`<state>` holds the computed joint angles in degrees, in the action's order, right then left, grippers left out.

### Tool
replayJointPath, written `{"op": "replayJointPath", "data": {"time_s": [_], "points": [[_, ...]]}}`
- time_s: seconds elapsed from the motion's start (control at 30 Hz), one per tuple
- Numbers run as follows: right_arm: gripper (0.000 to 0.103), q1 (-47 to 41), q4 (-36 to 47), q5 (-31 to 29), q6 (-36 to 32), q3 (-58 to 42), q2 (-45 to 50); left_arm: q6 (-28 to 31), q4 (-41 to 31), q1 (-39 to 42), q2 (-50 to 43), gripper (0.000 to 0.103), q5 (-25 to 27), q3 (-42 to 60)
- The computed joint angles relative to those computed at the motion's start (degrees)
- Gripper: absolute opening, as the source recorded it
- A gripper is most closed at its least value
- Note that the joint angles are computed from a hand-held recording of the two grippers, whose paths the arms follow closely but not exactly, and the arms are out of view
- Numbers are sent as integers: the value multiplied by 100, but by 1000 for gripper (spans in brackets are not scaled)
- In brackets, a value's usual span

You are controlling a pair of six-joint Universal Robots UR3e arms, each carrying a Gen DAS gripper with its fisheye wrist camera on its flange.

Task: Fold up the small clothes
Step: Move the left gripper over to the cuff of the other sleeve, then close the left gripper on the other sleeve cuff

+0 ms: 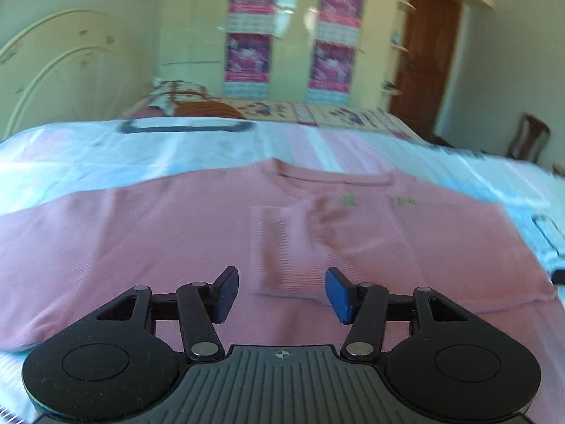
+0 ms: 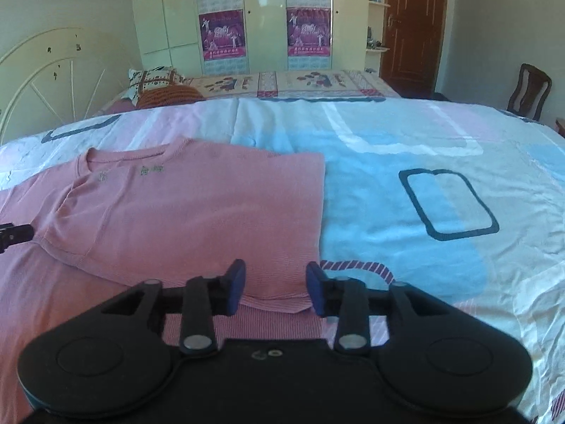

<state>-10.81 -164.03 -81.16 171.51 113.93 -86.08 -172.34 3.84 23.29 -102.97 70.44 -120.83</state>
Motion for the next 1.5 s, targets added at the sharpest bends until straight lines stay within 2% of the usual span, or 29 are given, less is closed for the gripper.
{"op": "replayJointPath", "data": {"time_s": [0.1, 0.17, 0.27, 0.4, 0.47, 0.6, 0.67, 0.8, 0.83, 0.87, 0.9, 0.97, 1.07, 1.2, 1.3, 1.5], "points": [[41, -93, 35, 297, 192, 118, -182, -18, 137, 1216, 575, 54, -427, -822], [39, 15, 79, 276, 389, 25, -106, 108, 190, 2215, 900, 54, -670, -1334], [37, 233, 97, 238, 722, -197, 135, 309, -100, 3765, 977, 54, -980, -1593], [36, 642, 206, 189, 1199, -675, 574, 85, -218, 5226, 273, 54, -1364, -1118], [36, 857, 241, 110, 1407, -929, 790, -199, -188, 5543, -193, 54, -1416, -677], [36, 1241, 392, -40, 1971, -1491, 1217, -1059, -246, 5926, -1365, 54, -1893, 466], [36, 1449, 419, -165, 2122, -1721, 1390, -1415, -182, 5958, -1828, 54, -2098, 937], [36, 1776, 520, -391, 2331, -2098, 1633, -1927, -206, 5733, -2546, 54, -2143, 1902], [36, 1816, 552, -415, 2383, -2162, 1670, -2013, -182, 5695, -2667, 43, -2154, 2068], [36, 1859, 586, -447, 2444, -2234, 1707, -2037, -304, 5633, -2794, 8, -2103, 2305], [36, 1880, 614, -476, 2489, -2282, 1728, -2083, -446, 5581, -2918, 9, -2080, 2529], [36, 1905, 668, -524, 2566, -2339, 1731, -2285, 160, 5588, -3003, 9, -2276, 2431], [36, 1878, 658, -582, 2556, -2312, 1662, -2135, 583, 5414, -2718, 9, -2636, 2093], [36, 1788, 578, -613, 2529, -2153, 1530, -1838, 792, 4761, -2106, 9, -3107, 1595], [36, 1677, 459, -564, 2564, -1921, 1379, -1676, 701, 3983, -1592, 9, -3278, 1269], [36, 1311, 165, -298, 2571, -1354, 1002, -1274, 211, 1904, -1179, 9, -2528, 1341]]}}
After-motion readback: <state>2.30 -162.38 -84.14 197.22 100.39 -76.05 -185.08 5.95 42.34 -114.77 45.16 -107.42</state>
